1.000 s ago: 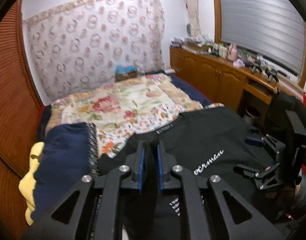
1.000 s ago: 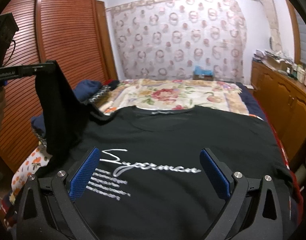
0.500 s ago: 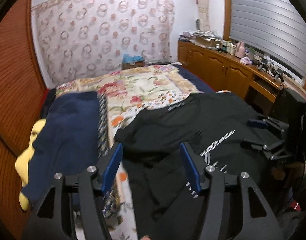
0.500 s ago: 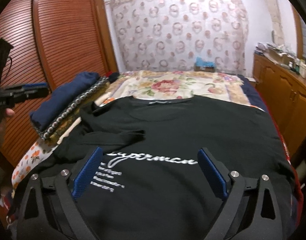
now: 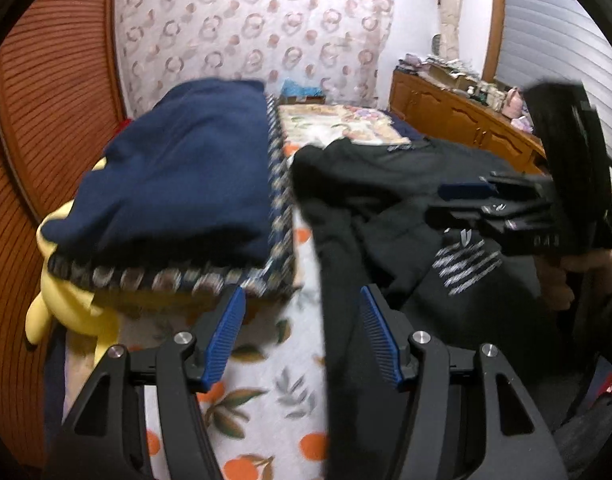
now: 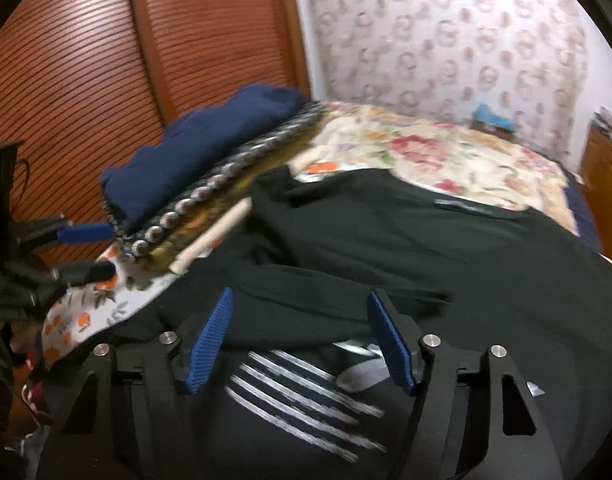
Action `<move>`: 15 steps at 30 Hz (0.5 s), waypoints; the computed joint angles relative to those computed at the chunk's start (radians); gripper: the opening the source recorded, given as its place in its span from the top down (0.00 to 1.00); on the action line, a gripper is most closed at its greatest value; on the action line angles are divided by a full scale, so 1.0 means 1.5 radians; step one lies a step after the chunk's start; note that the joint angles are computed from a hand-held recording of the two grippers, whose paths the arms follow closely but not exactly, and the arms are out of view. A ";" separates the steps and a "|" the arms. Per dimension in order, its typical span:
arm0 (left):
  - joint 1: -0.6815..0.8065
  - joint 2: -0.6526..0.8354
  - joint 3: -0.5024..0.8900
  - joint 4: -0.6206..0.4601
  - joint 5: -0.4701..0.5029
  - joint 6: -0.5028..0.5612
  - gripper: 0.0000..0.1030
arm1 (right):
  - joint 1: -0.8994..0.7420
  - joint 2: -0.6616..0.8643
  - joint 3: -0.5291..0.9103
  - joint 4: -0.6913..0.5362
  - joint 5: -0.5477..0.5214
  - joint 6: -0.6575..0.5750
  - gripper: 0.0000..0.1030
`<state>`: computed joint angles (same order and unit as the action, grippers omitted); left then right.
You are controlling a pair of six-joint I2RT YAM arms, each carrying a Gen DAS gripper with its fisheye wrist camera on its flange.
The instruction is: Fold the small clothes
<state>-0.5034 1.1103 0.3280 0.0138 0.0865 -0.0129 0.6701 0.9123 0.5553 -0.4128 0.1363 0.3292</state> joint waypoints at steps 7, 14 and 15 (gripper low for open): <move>0.043 0.027 -0.030 0.031 0.024 0.009 0.43 | 0.042 0.210 0.074 0.099 -0.025 0.013 0.47; 0.066 0.026 -0.061 0.055 0.051 0.027 0.43 | 0.036 0.291 0.103 0.101 -0.012 0.012 0.82; 0.066 0.022 -0.066 0.057 0.053 0.028 0.43 | 0.037 0.287 0.101 0.099 -0.017 0.009 0.90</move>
<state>-0.4038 1.1434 0.2288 0.0999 0.1653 0.0286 0.7250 1.3428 0.7068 -0.2639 0.1106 0.3430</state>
